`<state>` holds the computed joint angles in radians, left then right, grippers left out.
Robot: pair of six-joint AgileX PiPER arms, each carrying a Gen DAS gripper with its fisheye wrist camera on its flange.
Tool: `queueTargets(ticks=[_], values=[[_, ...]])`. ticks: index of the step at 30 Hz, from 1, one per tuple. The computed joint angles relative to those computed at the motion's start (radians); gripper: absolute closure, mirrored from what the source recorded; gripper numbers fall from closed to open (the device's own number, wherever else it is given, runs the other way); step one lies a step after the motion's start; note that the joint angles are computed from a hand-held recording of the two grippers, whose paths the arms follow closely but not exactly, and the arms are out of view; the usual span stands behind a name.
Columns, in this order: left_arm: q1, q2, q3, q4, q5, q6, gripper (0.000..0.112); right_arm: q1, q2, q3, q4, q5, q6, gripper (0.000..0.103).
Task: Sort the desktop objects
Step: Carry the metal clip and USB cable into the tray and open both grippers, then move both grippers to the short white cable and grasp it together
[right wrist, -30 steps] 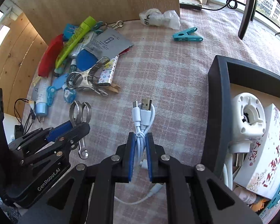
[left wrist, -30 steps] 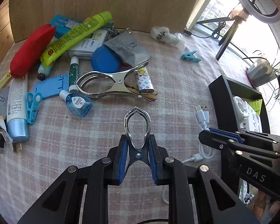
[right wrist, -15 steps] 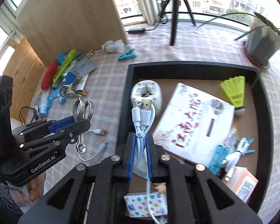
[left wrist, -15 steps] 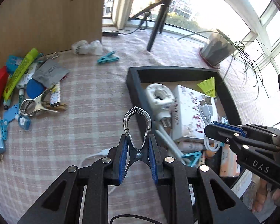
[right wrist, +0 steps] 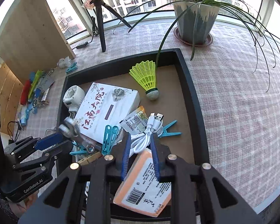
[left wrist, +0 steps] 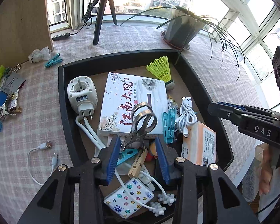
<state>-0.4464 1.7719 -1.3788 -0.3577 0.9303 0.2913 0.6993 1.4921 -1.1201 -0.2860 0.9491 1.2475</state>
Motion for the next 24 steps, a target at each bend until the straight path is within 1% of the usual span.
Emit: queueTargets(ticks=[3, 6, 9, 12, 18, 21, 24], values=[[-0.015, -0.027, 0.023, 0.032, -0.020, -0.030, 0.074, 0.018, -0.026, 0.021, -0.004, -0.010, 0.009, 0.072], [0.000, -0.047, 0.047, 0.035, -0.028, -0.033, 0.074, 0.048, -0.026, 0.019, -0.005, -0.025, 0.031, 0.072], [0.042, -0.066, 0.076, 0.031, -0.034, -0.019, 0.073, 0.085, -0.012, -0.002, -0.006, -0.043, 0.055, 0.072], [0.112, -0.073, 0.095, 0.014, -0.022, 0.032, 0.071, 0.131, 0.024, -0.049, -0.016, -0.050, 0.089, 0.072], [0.293, -0.042, 0.086, -0.003, 0.013, 0.206, 0.068, 0.228, 0.151, -0.201, -0.042, -0.045, 0.185, 0.072], [0.379, 0.007, 0.046, 0.002, 0.044, 0.299, 0.068, 0.268, 0.239, -0.305, -0.050, -0.039, 0.235, 0.072], [0.444, 0.066, -0.009, 0.018, 0.070, 0.386, 0.068, 0.299, 0.347, -0.439, -0.063, -0.008, 0.274, 0.072]])
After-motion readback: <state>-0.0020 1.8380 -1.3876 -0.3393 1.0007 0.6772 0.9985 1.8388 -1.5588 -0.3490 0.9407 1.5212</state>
